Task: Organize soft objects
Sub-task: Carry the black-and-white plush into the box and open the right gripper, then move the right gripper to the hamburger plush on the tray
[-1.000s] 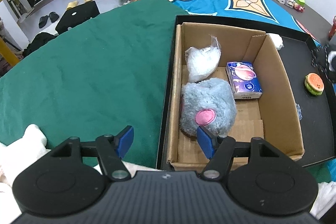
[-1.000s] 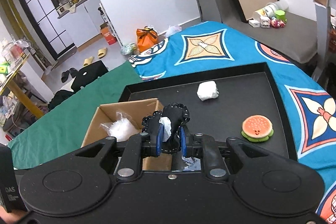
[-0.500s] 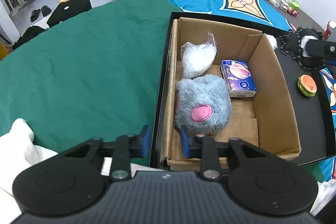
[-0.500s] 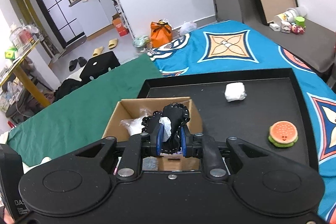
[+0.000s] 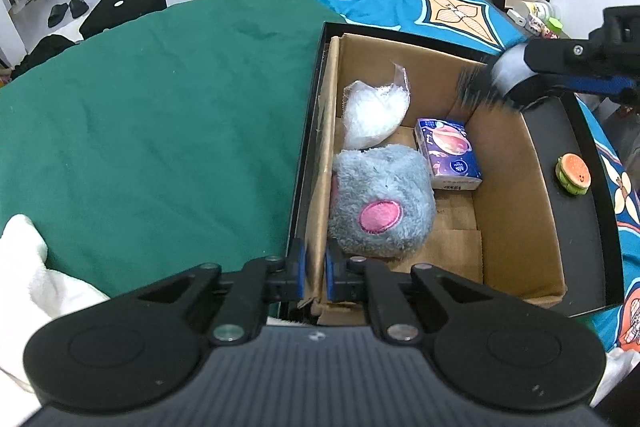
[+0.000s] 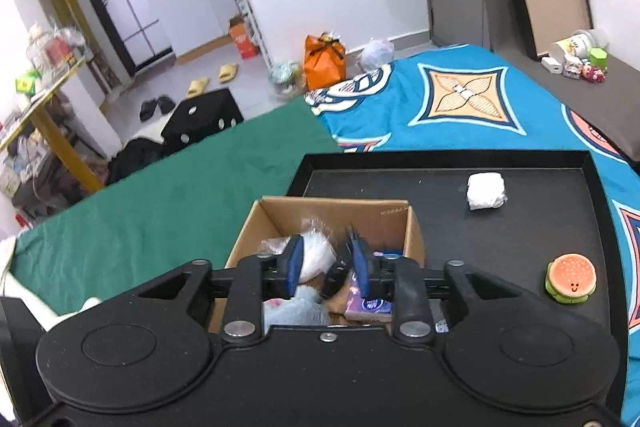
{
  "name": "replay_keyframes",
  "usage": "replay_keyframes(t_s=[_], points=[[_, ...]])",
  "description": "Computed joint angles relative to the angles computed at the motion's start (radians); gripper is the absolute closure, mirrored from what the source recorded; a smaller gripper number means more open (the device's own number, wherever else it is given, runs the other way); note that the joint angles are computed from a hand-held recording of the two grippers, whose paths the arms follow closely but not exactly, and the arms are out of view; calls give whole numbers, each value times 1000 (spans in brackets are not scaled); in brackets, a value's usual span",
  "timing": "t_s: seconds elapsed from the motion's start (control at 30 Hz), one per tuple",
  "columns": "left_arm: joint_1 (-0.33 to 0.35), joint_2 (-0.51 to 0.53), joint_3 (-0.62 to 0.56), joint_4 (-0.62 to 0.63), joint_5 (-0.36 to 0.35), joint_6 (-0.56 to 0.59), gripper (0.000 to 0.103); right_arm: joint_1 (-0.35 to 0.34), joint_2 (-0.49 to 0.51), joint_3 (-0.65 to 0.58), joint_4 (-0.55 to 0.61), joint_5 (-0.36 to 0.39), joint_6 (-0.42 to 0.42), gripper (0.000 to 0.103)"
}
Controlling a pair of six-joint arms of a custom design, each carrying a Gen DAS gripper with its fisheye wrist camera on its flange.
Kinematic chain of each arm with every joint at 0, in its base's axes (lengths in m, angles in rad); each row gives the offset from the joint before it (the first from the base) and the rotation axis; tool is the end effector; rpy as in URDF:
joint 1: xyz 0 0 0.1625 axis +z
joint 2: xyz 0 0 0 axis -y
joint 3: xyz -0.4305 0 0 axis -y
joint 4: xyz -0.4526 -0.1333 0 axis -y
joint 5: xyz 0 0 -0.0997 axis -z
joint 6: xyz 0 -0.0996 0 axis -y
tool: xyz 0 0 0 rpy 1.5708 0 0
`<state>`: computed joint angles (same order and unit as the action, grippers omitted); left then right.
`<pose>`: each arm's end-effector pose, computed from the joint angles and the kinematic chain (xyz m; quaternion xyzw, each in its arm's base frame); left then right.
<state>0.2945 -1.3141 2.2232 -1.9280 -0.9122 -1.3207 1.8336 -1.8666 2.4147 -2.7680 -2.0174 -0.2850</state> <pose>-0.3561 -0.3110 0.1025 0.0679 0.9122 -0.2303 0.3320 0.1897 -0.3575 0.3272 0.1820 -0.9089 0.3086 0.2133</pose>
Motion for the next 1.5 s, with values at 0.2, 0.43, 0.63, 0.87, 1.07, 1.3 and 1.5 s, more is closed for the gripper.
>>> replay_keyframes(t_s=[0.2,0.43,0.63,0.87,1.07,1.3,1.5], points=[[5,-14,11,-21,-8,-10,94,-19,-53,18,35,-18,11,47],[4,-10,2,-6,-11,-9,93,-43,-115,42,57,-67,-8,39],[3,12,-27,41,-10,-15,93,-75,-167,53,83,-54,-27,35],[-4,37,-59,83,-13,-26,90,-121,-209,52,113,-16,-57,29],[-2,66,-96,120,-25,-29,77,-161,-250,53,138,13,-97,22],[-10,103,-141,175,-10,-40,56,-243,-301,64,105,45,-152,16],[-15,136,-180,241,17,-80,41,-325,-325,54,105,93,-177,12]])
